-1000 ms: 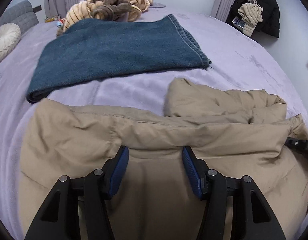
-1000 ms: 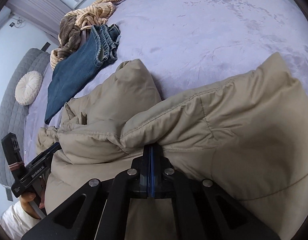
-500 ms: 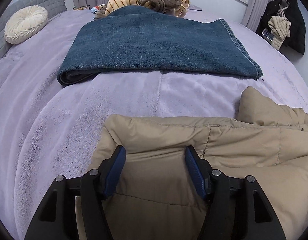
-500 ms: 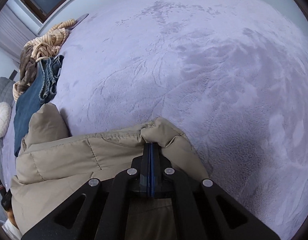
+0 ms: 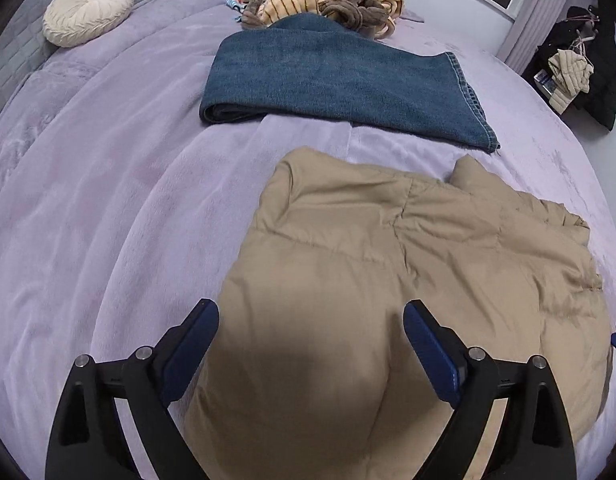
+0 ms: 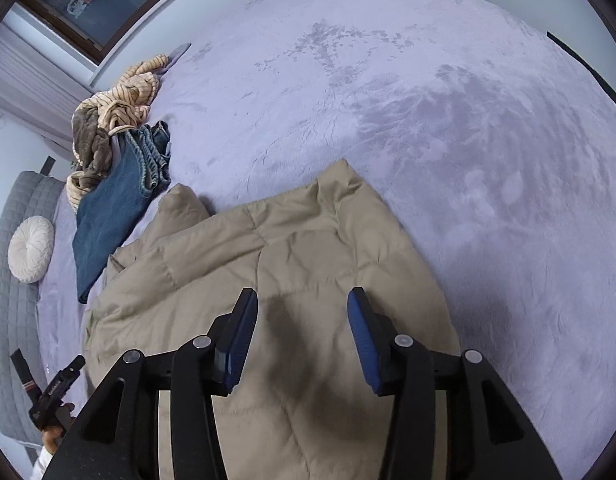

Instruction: Fold large clothes

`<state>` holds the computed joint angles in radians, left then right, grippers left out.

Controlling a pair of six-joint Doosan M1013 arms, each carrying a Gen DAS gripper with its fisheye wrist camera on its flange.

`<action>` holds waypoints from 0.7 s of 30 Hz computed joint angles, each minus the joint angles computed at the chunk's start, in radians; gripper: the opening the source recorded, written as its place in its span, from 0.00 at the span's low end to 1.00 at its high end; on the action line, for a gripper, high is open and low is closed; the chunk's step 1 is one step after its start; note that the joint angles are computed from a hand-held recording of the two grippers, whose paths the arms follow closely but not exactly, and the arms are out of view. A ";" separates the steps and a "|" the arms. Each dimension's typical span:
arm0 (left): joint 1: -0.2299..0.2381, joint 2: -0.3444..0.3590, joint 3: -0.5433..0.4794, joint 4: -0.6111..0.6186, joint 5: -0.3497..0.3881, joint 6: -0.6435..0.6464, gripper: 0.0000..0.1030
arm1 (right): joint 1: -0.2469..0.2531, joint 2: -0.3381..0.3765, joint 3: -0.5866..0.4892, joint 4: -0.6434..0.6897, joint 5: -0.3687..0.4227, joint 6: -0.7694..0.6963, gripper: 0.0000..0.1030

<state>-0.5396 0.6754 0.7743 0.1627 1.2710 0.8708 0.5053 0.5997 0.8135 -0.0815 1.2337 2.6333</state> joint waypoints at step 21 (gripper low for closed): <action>-0.054 -0.165 0.236 -0.085 -0.012 -0.092 1.00 | 0.086 -0.183 0.268 0.061 -0.127 0.230 0.77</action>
<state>-0.5939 0.5100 1.0107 0.0781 1.2592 0.7791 0.5909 0.4172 1.0812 -0.0206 1.1063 2.8637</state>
